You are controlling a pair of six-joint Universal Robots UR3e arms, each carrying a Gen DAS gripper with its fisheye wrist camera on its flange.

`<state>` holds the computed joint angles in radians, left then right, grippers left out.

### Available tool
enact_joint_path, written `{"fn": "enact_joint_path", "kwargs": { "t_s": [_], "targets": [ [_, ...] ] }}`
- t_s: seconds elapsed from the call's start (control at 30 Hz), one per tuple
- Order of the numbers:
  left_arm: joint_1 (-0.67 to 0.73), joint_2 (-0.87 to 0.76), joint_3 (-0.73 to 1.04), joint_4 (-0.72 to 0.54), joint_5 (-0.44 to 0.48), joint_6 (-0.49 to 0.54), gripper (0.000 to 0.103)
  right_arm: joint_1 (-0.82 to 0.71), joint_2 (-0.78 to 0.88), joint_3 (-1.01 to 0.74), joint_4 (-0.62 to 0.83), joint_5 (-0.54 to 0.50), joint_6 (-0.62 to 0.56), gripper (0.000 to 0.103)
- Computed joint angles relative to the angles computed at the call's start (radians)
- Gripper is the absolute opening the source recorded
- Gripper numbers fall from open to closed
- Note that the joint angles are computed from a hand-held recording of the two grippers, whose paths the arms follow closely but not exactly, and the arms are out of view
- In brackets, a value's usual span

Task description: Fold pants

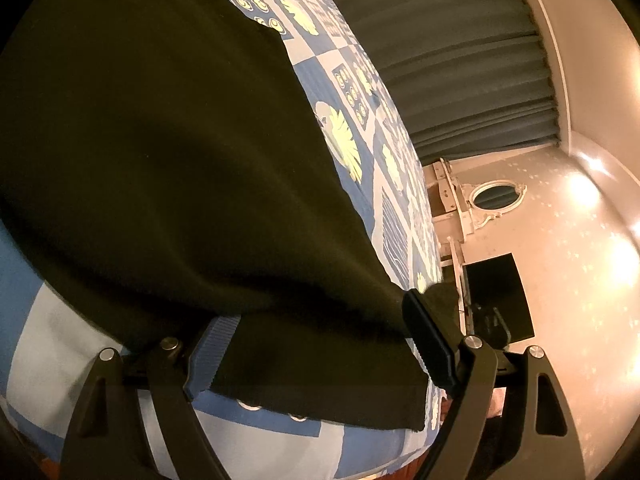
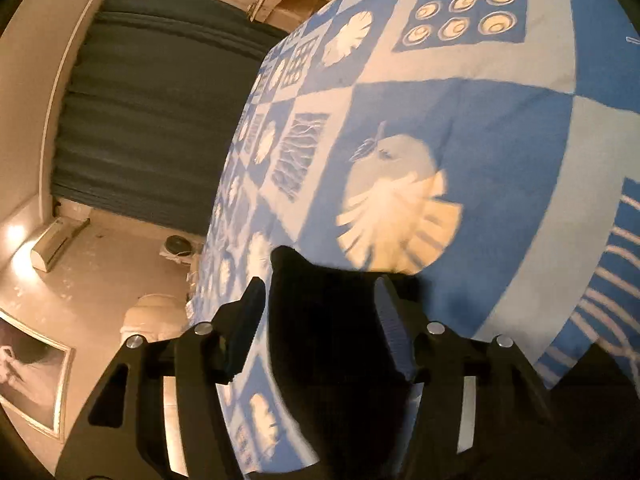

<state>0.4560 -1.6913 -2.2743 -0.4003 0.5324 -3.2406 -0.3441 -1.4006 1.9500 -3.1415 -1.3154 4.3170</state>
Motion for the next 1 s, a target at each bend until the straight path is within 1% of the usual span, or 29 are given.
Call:
{"fn": "enact_joint_path", "kwargs": {
  "t_s": [0.07,0.13,0.2,0.23,0.33,0.37,0.4,0.47,0.5,0.57,0.6,0.67,0.73,0.83,0.87,1.0],
  "targets": [
    [0.006,0.002,0.0,-0.016,-0.008,0.011,0.081,-0.002,-0.043,0.072,-0.029,-0.042,-0.021,0.057],
    [0.004,-0.001,0.002,-0.015,-0.006,0.016,0.081,-0.028,-0.094,0.172,-0.057,-0.038,-0.012,0.057],
    [-0.001,-0.006,0.009,-0.01,-0.001,0.016,0.081,-0.079,-0.105,0.252,-0.08,0.045,-0.013,0.052],
    [-0.002,-0.005,0.008,-0.01,0.001,0.021,0.081,-0.097,-0.086,0.272,-0.105,0.086,-0.026,0.047],
    [0.003,0.001,0.001,-0.013,-0.001,0.027,0.081,-0.113,-0.025,0.259,-0.143,0.152,-0.079,0.046],
    [0.002,0.001,0.002,-0.012,0.001,0.025,0.081,-0.113,0.022,0.237,-0.177,0.177,-0.077,0.046],
    [0.0,-0.003,0.004,-0.008,0.002,0.02,0.081,-0.112,0.051,0.213,-0.178,0.193,-0.078,0.046],
    [0.0,-0.005,0.009,-0.011,0.003,0.014,0.081,-0.102,0.135,0.146,-0.187,0.213,-0.077,0.037],
    [-0.003,-0.011,0.015,-0.007,0.003,0.006,0.081,-0.098,0.158,0.127,-0.195,0.216,-0.074,0.035],
    [0.0,-0.014,0.017,-0.011,0.0,0.002,0.081,-0.1,0.237,0.091,-0.268,0.255,-0.051,0.028],
    [-0.001,-0.019,0.021,-0.012,-0.001,-0.001,0.081,-0.097,0.254,0.083,-0.28,0.255,-0.042,0.026],
    [-0.002,-0.02,0.022,-0.013,-0.001,0.001,0.081,-0.084,0.281,0.056,-0.267,0.238,-0.047,0.012],
    [-0.002,-0.017,0.024,-0.021,-0.001,0.006,0.081,-0.082,0.27,0.062,-0.257,0.237,-0.048,0.009],
    [0.002,-0.02,0.028,-0.029,-0.009,-0.001,0.081,-0.08,0.207,0.123,-0.301,0.222,-0.015,0.008],
    [0.002,-0.021,0.029,-0.027,-0.01,-0.007,0.081,-0.083,0.161,0.155,-0.321,0.223,-0.005,0.008],
    [0.006,-0.017,0.029,-0.034,-0.016,-0.017,0.081,-0.095,-0.072,0.221,-0.24,0.229,-0.019,0.008]
  ]
}}
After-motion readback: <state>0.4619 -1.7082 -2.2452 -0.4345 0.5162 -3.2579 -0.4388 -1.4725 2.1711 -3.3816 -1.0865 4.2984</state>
